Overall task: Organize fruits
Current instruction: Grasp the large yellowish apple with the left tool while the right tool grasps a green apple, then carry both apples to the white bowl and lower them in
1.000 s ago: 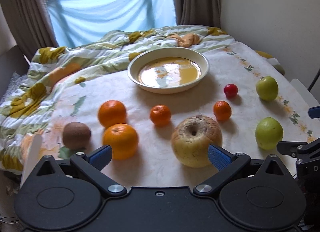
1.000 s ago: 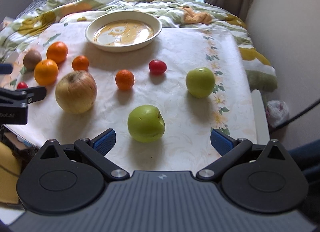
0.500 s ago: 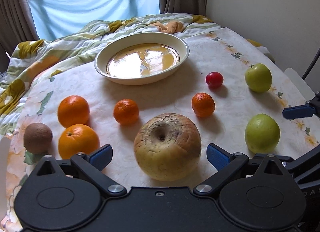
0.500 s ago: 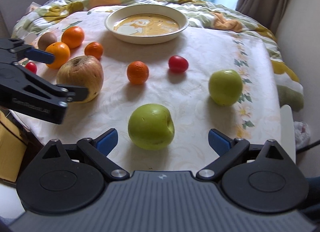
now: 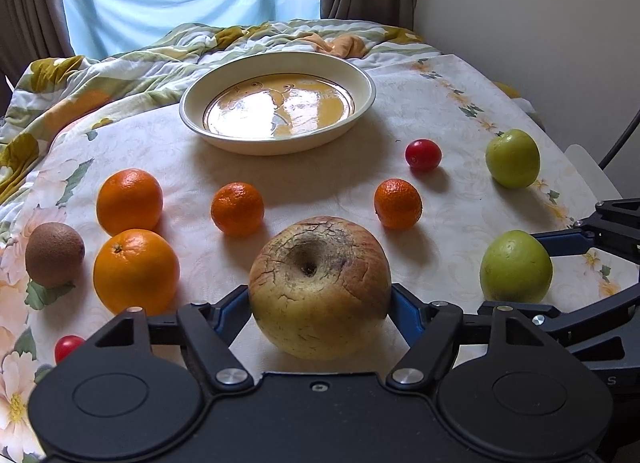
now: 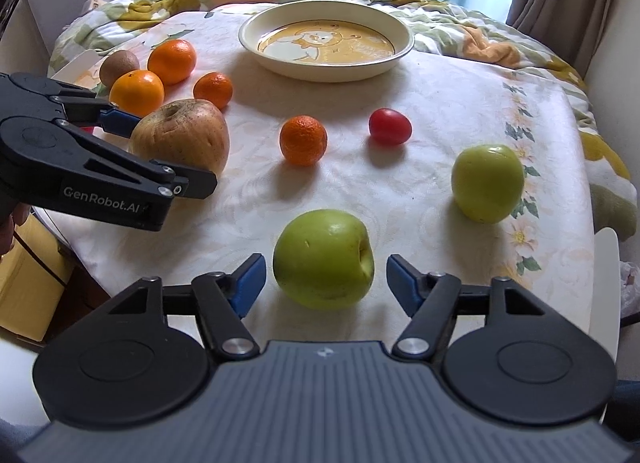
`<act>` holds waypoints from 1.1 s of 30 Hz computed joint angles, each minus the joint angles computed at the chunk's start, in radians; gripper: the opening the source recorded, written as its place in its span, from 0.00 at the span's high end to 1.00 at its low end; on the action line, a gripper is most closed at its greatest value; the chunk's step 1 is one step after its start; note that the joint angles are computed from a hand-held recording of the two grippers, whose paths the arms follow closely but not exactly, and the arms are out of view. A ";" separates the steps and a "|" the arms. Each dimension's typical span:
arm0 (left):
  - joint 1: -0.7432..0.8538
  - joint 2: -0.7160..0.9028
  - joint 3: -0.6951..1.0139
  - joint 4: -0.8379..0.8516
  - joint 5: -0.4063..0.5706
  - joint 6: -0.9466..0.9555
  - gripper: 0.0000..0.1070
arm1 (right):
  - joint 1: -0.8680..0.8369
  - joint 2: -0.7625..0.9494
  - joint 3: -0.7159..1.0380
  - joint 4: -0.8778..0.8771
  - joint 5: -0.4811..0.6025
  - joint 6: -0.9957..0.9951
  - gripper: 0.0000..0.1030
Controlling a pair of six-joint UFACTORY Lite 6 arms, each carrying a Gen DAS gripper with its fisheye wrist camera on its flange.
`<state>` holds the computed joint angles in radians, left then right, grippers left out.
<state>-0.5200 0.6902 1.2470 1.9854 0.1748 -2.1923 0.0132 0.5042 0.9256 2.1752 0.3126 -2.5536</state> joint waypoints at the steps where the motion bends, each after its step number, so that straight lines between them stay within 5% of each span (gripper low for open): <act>1: 0.000 -0.001 -0.003 0.017 0.001 -0.017 0.28 | 0.000 0.002 0.003 -0.002 0.002 -0.001 0.23; 8: -0.008 -0.013 -0.030 0.109 0.029 -0.116 0.28 | 0.009 0.029 0.042 -0.034 -0.002 0.011 0.33; 16: -0.014 -0.093 -0.100 0.185 0.065 -0.201 0.28 | 0.004 0.013 0.042 -0.079 0.011 0.038 0.34; 23: -0.031 -0.224 -0.129 -0.048 0.090 0.011 0.28 | -0.008 -0.083 0.039 -0.279 0.018 0.230 0.34; 33: 0.024 -0.301 -0.005 -0.412 0.104 0.419 0.28 | -0.021 -0.147 0.230 -0.868 0.063 0.820 0.34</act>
